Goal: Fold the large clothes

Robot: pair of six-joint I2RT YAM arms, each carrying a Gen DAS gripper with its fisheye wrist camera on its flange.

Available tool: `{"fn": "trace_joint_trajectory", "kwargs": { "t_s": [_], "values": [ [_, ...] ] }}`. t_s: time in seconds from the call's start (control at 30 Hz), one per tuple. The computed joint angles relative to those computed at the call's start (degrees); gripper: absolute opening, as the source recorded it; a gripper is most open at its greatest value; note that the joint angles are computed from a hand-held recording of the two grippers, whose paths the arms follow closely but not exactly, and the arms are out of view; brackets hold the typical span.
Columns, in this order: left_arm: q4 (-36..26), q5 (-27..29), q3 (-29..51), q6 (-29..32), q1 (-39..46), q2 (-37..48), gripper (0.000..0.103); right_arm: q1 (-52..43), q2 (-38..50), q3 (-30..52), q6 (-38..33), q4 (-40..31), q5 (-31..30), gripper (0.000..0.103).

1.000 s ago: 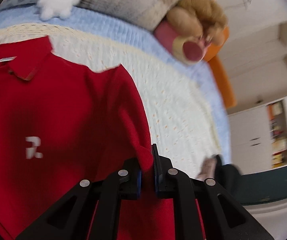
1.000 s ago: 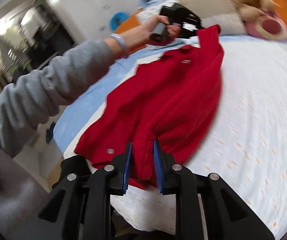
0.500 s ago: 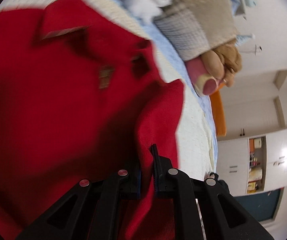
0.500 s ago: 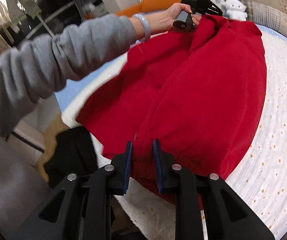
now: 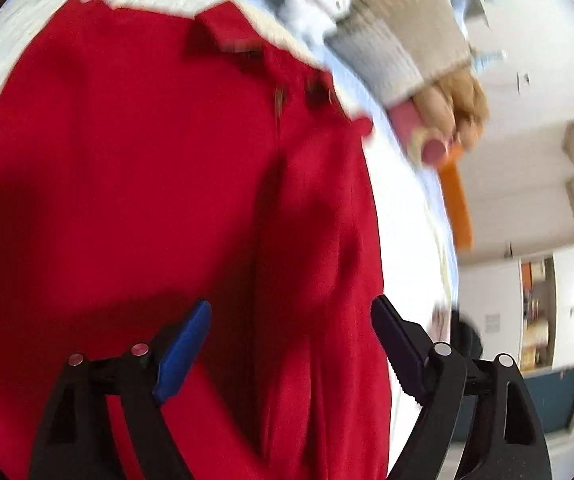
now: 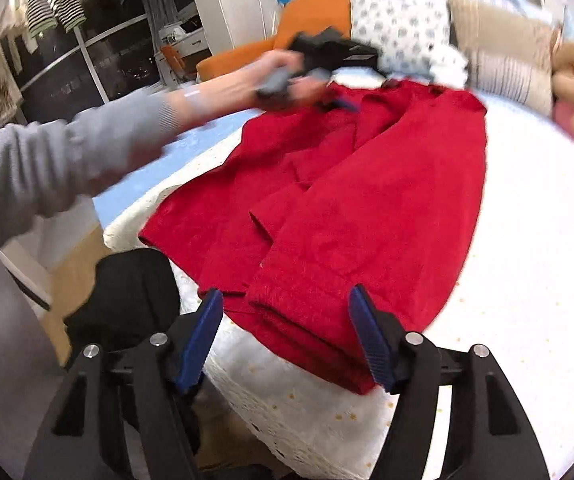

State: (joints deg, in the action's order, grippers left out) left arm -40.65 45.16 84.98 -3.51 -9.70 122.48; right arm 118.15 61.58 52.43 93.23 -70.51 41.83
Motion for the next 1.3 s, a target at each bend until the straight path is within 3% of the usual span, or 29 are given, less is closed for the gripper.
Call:
{"fn": "trace_joint_trajectory", "kwargs": {
  "t_s": [0.17, 0.33, 0.4, 0.47, 0.5, 0.53, 0.6, 0.7, 0.8, 0.9, 0.97, 1.0, 1.03, 1.1, 1.2, 1.3],
  "values": [
    [-4.7, -5.1, -28.1, 14.7, 4.0, -21.6, 0.083, -0.5, 6.8, 2.2, 2.1, -4.6, -0.4, 0.063],
    [-9.7, -2.7, -49.1, 26.3, 8.9, -39.6, 0.081, -6.8, 9.5, -0.6, -9.6, 6.6, -2.7, 0.063],
    [-9.3, -3.6, -53.8, 26.3, 7.5, -45.9, 0.08, -10.0, 9.9, -1.7, -14.7, 11.2, -5.2, 0.061],
    [-5.9, -6.3, -58.9, 22.2, 3.5, -54.2, 0.079, -13.7, 7.6, -4.5, -18.5, 16.2, -8.7, 0.045],
    [-4.0, -8.2, -60.9, 19.3, 1.0, -57.7, 0.077, -15.6, 5.5, -6.0, -20.0, 18.3, -10.4, 0.041],
    [-3.0, -9.0, -61.9, 17.2, -0.1, -60.3, 0.074, -16.8, 3.0, -7.4, -20.0, 19.5, -11.2, 0.032],
    [-3.4, -7.5, -62.4, 16.6, 1.2, -61.9, 0.067, -17.6, -1.8, -8.9, -19.1, 20.1, -12.1, 0.026],
    [-9.8, -2.7, -61.3, 23.0, 8.1, -61.9, 0.067, -14.9, -5.5, -6.7, -15.2, 14.5, -8.9, 0.025],
    [-18.1, -2.2, -60.3, 31.2, 16.3, -66.6, 0.067, -12.8, -5.9, -4.0, -10.7, 7.5, -6.0, 0.023],
    [-21.9, -1.5, -59.0, 36.1, 20.8, -67.9, 0.067, -12.1, -7.8, -3.9, -8.2, 5.4, -4.7, 0.022],
    [-19.4, -1.6, -59.5, 33.6, 19.5, -67.9, 0.064, -12.5, -10.3, -5.5, -7.9, 7.2, -4.6, 0.021],
    [-17.7, -1.4, -59.9, 31.3, 17.9, -67.9, 0.054, -12.3, -11.3, -6.4, -7.3, 7.6, -4.6, 0.021],
    [-15.7, -1.9, -60.3, 28.0, 15.5, -67.5, 0.038, -13.0, -12.9, -7.4, -7.7, 8.5, -4.8, 0.021],
    [-8.2, -1.0, -62.4, 18.9, 7.8, -66.7, 0.016, -13.0, -16.2, -9.7, -6.8, 11.0, -4.7, 0.021],
    [-0.3, -1.0, -66.1, 5.0, -1.7, -71.9, 0.011, -10.5, -20.2, -10.9, -2.8, 9.9, -2.1, 0.021],
    [3.7, 2.7, -68.1, -4.9, -8.2, -76.5, 0.01, -6.6, -22.0, -8.3, 2.1, 4.0, 2.5, 0.021]
  ]
}}
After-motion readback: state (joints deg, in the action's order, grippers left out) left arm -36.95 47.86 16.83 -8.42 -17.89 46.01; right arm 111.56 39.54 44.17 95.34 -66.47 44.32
